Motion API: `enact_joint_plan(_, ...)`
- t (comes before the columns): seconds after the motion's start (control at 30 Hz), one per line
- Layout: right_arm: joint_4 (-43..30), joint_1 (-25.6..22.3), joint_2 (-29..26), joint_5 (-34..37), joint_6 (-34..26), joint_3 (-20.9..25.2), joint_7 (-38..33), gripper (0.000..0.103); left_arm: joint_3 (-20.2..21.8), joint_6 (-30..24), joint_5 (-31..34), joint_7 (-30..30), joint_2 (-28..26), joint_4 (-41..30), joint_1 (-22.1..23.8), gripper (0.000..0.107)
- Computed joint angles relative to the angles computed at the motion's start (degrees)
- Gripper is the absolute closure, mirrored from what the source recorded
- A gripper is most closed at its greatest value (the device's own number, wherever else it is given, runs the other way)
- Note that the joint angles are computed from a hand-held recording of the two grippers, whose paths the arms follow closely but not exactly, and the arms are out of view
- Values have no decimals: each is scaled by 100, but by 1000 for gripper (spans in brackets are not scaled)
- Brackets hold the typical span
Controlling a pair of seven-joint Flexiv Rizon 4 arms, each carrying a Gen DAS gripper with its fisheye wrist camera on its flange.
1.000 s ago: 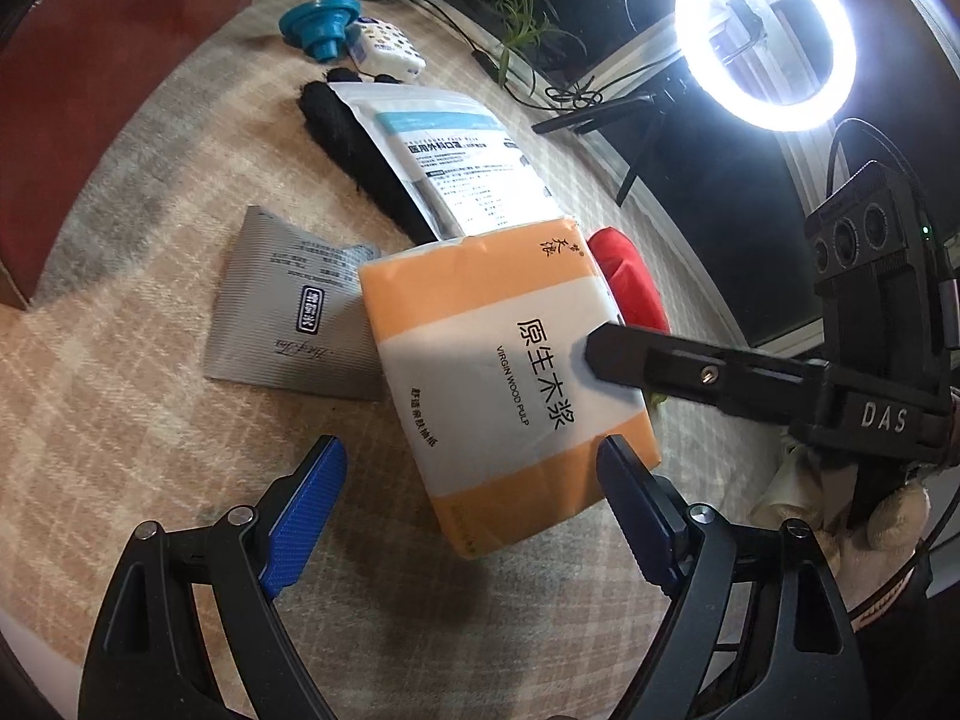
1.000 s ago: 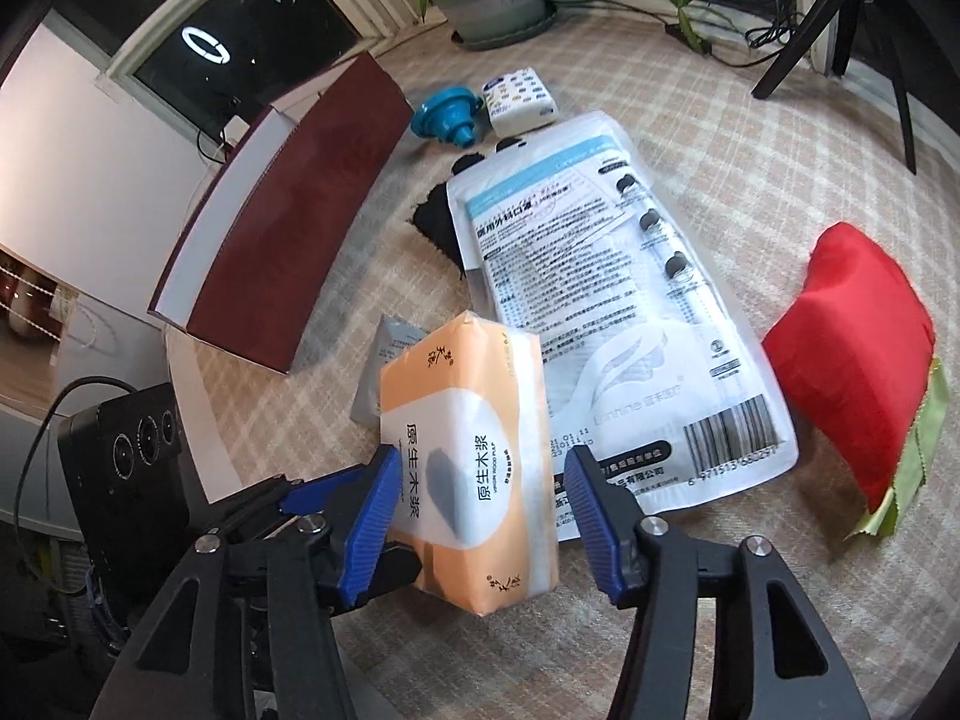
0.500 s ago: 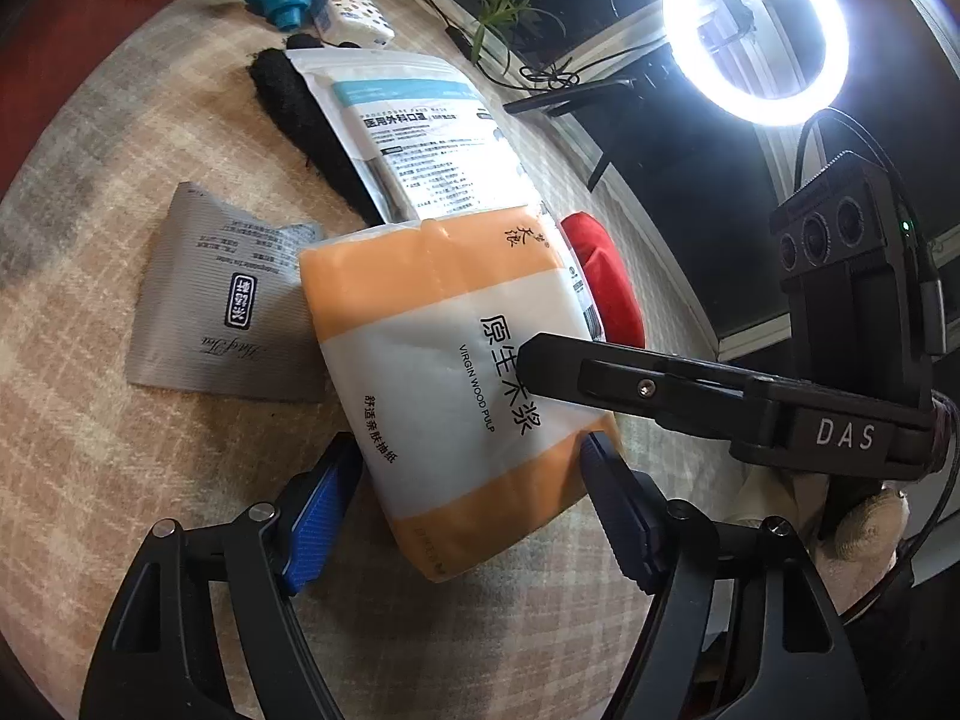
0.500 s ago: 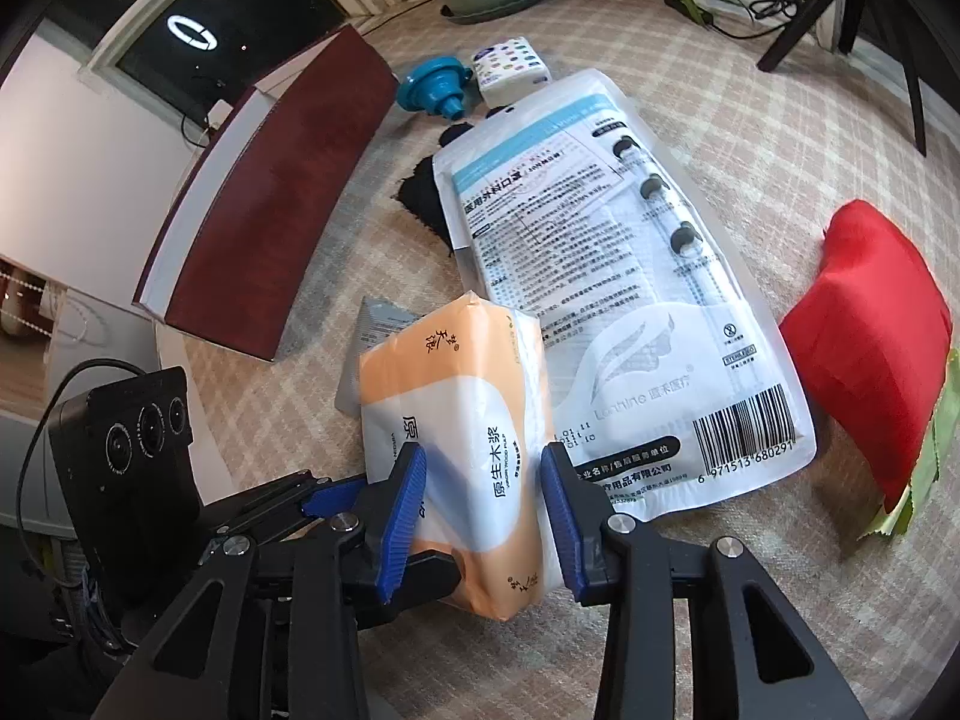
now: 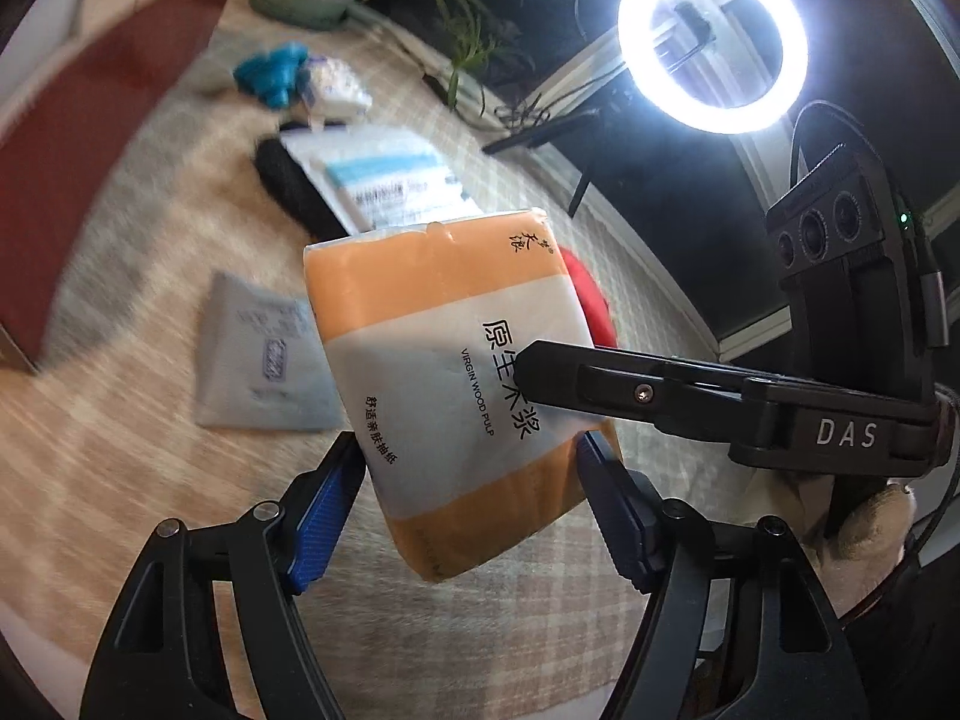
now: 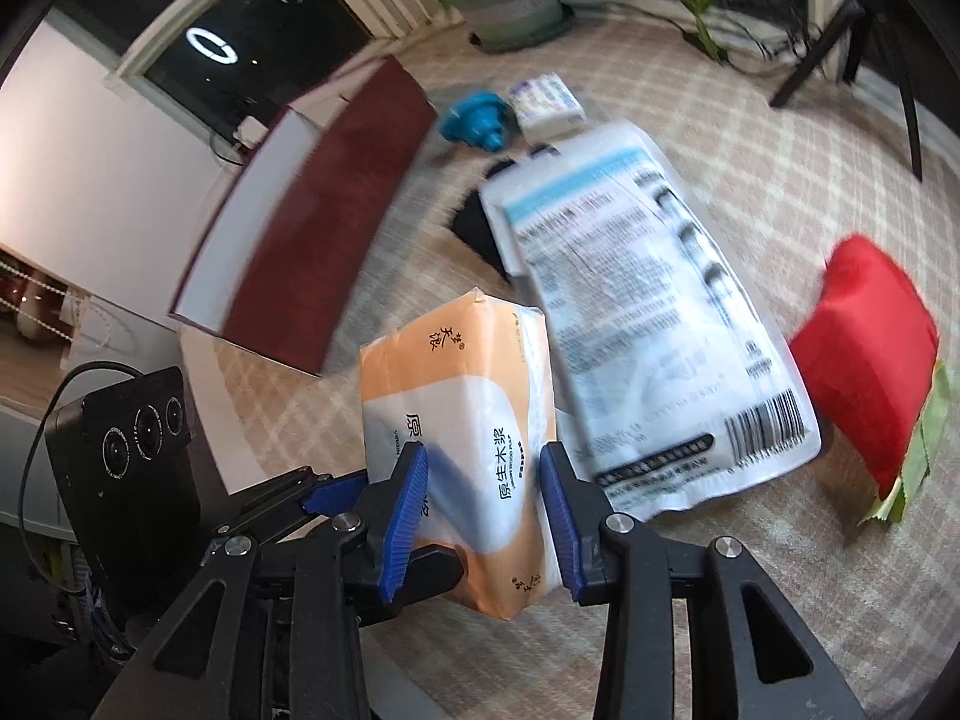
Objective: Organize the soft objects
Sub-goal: 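Lift the tissue pack and carry it over the open cardboard box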
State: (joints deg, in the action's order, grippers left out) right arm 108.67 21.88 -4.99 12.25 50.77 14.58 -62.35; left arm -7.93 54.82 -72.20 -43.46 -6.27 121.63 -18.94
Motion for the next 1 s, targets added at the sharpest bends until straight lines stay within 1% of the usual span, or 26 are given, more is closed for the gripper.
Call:
enact_joint_plan(0.17,-204,158,-17,-306,207,40,178,67,158,182,429,39,252,-38,113,35)
enact_joint_plan(0.3,-511,312,-195,-592,416,56,338,67,292,376,786,116,416,-103,257,35)
enact_joint_plan(0.43,-929,504,-506,-1000,614,59,457,67,398,528,1154,136,450,-246,434,35)
enact_joint_plan(0.6,-1556,671,-985,-1227,739,80,446,67,518,671,1495,250,461,-341,678,35)
enact_joint_plan(0.87,-2466,967,-1729,-1536,695,56,496,67,616,636,1686,390,311,-490,1065,35)
enact_joint_plan(1.0,-2813,1099,-2008,-1636,650,19,567,67,608,635,1776,441,205,-584,1213,35)
